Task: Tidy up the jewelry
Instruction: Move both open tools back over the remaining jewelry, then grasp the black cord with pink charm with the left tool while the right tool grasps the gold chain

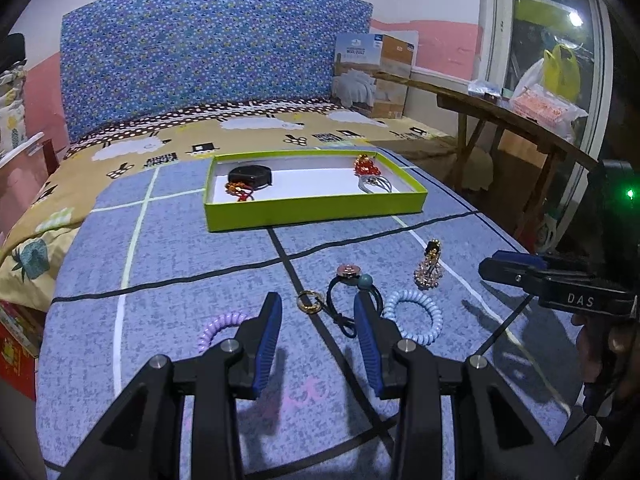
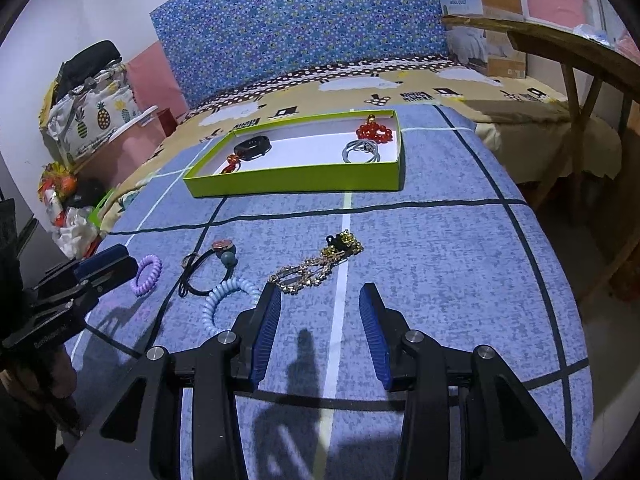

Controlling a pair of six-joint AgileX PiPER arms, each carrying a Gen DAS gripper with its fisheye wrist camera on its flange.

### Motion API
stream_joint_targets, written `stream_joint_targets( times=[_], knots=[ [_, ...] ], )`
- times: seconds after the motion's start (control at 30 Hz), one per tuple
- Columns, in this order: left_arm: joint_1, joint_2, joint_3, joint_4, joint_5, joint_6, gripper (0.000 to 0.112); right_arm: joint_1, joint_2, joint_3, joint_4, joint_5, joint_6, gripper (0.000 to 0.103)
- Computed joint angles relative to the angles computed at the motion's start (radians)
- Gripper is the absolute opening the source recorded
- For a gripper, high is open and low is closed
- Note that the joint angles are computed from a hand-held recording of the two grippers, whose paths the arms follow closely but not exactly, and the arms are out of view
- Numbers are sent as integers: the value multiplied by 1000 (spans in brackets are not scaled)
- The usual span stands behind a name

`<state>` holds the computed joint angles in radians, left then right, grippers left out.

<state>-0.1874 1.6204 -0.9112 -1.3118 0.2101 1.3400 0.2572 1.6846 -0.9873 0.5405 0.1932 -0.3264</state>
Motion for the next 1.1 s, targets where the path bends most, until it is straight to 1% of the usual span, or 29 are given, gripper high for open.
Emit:
stream_joint_targets(
  times=[0.07, 0.17, 0.3, 0.37, 0.47, 0.53, 0.6, 0.67, 0.73, 0.8, 0.87, 0.9, 0.97, 1.03, 1.1],
  knots=[
    [-7, 22, -22, 39, 3, -27, 39, -1, 14, -13, 0, 4, 7, 42],
    [-16, 53, -60, 106, 11, -77, 39, -1, 39, -40, -45, 13, 69, 42],
    [-31, 106, -121, 236, 26, -182, 39, -7, 81, -88, -68, 32, 119, 42],
    [-33, 137, -162, 341, 55, -284, 39, -5, 99, -108, -93, 40, 153, 42],
    [-34, 170, -209, 426, 87, -364, 39, -5, 129, -140, -91, 59, 167, 42],
    [-41, 195, -244, 527, 101, -468, 39, -1, 147, -159, -101, 69, 188, 42],
    [-41, 222, -285, 596, 134, -544, 39, 1, 167, -180, -98, 81, 194, 42],
    [-48, 250, -322, 696, 152, -652, 39, 7, 186, -205, -122, 93, 226, 42],
    [-51, 265, -343, 724, 167, -679, 39, 14, 205, -228, -169, 102, 277, 42],
    [-57, 272, -352, 755, 167, -701, 32, 21, 219, -245, -211, 104, 320, 42],
    [-69, 282, -370, 805, 181, -738, 18, 28, 230, -265, -255, 111, 365, 42],
    [-76, 287, -378, 843, 185, -770, 16, 32, 236, -277, -287, 119, 395, 42],
    [-87, 292, -386, 880, 191, -793, 7, 51, 251, -308, -415, 141, 502, 42],
    [-92, 285, -378, 891, 180, -797, 4, 66, 257, -322, -503, 154, 568, 42],
    [-91, 279, -370, 881, 171, -789, 2, 74, 256, -318, -558, 155, 606, 36]
  ],
)
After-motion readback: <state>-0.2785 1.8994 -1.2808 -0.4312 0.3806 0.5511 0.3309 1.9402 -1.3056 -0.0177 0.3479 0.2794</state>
